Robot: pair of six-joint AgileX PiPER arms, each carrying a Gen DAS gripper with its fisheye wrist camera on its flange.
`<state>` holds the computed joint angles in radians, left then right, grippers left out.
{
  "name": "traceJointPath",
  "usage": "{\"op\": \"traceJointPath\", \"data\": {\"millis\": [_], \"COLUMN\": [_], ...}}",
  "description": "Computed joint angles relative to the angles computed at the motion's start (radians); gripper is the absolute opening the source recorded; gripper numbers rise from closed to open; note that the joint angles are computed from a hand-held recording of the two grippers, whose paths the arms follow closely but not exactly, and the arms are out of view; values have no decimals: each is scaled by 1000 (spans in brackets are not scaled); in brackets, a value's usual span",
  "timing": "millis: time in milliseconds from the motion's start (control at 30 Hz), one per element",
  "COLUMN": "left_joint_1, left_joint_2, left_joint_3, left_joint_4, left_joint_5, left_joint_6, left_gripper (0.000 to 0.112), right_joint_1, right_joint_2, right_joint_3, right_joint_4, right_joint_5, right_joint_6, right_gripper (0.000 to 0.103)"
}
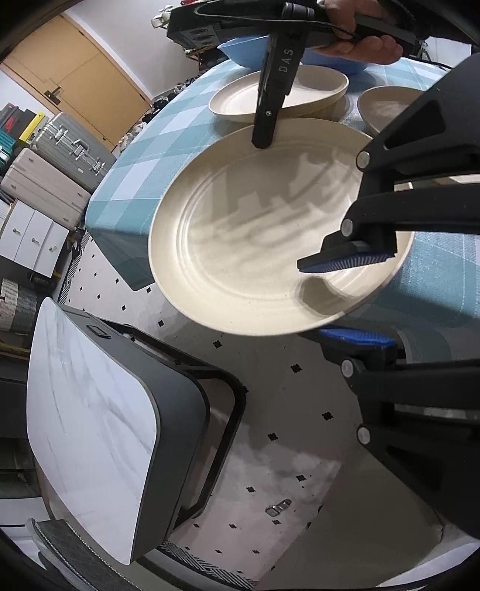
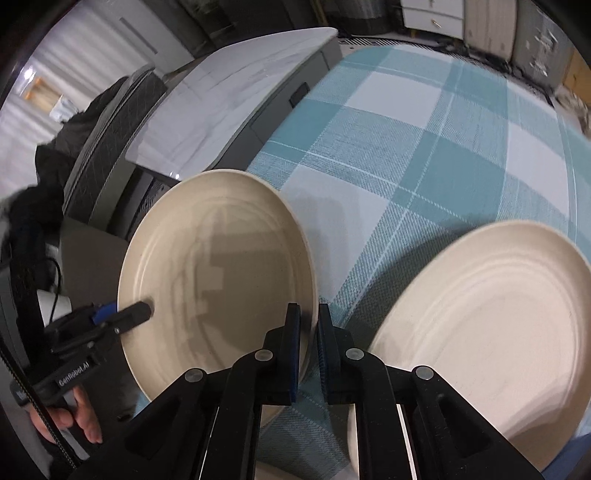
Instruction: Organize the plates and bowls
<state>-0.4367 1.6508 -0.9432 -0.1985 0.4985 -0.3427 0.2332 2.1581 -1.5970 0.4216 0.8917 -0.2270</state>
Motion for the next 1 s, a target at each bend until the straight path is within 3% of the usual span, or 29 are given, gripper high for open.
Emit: {"op": "traceJointPath", "data": {"millis": [200,633,1000], "left_joint_1": [-19,-111,-269], "left_joint_2": [-17,-111,-231], "left_joint_3": [-27,-17,67], "left_joint_4": [74,164,304], "left_joint_5": [45,100,118], "left_joint_6": [-64,-185,-404], "left_gripper": [26,26,26], "right_joint_1": [3,-21,-32], "right_joint_2": [-38,-249,-521], "right_joint_3": [32,162,503], "right_joint_4": [19,-15,10], "right_joint_5": [-16,0,-120], "right_joint_6": [14,22,-40], "right_gripper": [8,7,7]}}
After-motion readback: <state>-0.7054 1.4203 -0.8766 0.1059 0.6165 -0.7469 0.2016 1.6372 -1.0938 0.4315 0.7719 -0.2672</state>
